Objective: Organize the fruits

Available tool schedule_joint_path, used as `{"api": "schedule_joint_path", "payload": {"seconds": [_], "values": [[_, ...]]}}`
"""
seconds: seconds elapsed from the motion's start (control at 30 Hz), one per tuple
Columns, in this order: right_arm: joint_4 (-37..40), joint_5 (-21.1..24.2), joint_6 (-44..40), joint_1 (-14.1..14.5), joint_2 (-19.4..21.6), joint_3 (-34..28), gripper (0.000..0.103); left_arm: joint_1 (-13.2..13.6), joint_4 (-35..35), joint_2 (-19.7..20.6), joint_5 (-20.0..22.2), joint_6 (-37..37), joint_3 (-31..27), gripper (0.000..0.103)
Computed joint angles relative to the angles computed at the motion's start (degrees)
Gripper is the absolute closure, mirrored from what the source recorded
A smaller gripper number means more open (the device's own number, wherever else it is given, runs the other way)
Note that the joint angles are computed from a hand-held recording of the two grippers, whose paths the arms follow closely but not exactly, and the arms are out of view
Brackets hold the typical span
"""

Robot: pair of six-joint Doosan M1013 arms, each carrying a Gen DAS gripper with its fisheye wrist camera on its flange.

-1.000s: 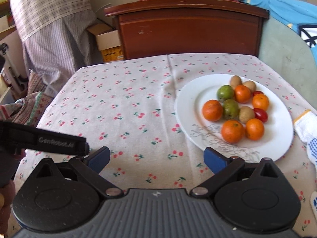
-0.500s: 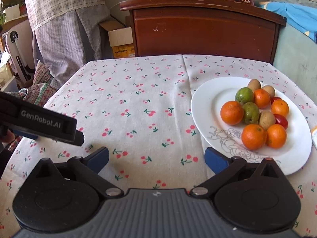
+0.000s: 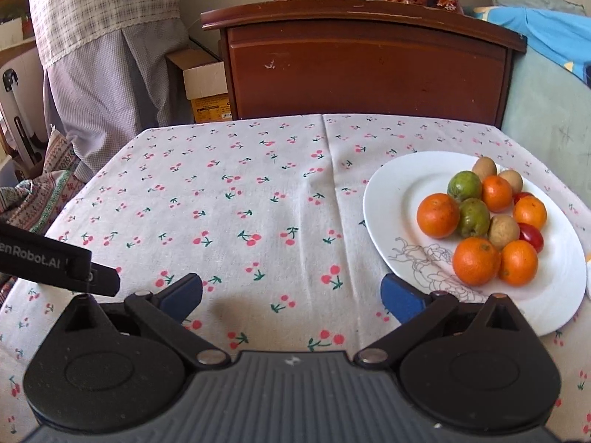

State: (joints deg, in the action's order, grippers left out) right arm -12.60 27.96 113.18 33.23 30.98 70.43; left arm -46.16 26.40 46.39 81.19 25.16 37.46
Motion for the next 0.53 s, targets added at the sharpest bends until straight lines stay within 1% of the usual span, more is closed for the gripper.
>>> {"api": "schedule_joint_path", "payload": {"seconds": [0.1, 0.17, 0.53], "values": [[-3.2, 1.0, 2.4, 0.3, 0.4, -0.6, 0.001, 0.0, 0.0, 0.1, 0.0, 0.6, -0.1, 0.005], [-4.5, 1.8, 2.6, 0.5, 0.5, -0.9, 0.001, 0.0, 0.1, 0.3, 0.1, 1.1, -0.4, 0.005], [-5.4, 2.1, 3.7, 0.6, 0.4, -0.7, 0.001, -0.1, 0.1, 0.1, -0.6, 1.2, -0.1, 0.005]]}}
